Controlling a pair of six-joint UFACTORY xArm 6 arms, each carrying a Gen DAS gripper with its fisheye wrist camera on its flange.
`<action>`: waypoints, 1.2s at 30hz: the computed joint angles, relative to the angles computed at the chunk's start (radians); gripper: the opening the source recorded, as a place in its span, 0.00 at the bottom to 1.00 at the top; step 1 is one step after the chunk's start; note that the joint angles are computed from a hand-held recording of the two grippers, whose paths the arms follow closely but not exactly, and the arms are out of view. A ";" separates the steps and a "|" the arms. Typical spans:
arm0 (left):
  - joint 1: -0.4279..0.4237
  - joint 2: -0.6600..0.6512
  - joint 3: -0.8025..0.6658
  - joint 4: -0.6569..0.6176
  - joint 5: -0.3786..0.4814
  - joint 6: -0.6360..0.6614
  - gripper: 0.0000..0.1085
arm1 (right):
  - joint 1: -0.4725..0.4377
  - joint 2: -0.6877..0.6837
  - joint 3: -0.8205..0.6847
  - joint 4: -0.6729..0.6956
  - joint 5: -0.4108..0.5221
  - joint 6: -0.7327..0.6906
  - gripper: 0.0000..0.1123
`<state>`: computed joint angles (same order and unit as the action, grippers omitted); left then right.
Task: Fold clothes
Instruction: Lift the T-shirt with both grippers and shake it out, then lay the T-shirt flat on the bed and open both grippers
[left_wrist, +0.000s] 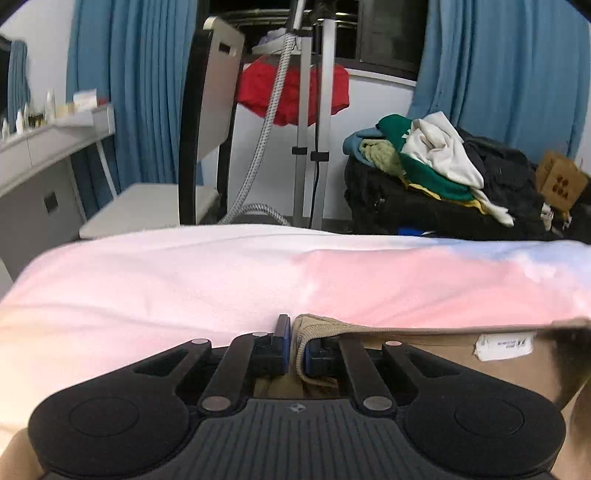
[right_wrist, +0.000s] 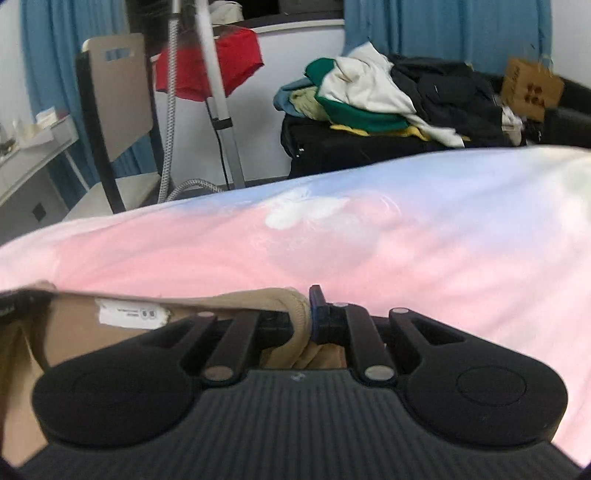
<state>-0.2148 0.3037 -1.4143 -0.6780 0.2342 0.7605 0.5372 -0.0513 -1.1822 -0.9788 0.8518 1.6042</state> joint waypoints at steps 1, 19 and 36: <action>0.001 -0.004 0.002 0.000 0.002 0.003 0.06 | 0.003 -0.001 -0.002 -0.001 0.003 -0.004 0.11; 0.236 -0.578 0.257 -0.159 0.539 0.108 0.76 | 0.179 -0.259 0.066 0.111 0.114 0.020 0.72; 1.092 -0.712 0.259 -0.463 1.304 -0.116 0.76 | 1.061 -0.240 -0.018 -0.117 0.817 0.645 0.65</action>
<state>0.8772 -0.4081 -1.1553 -1.1407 1.5379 0.6445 1.5987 -0.2911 -1.2002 -1.0962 1.6692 2.2496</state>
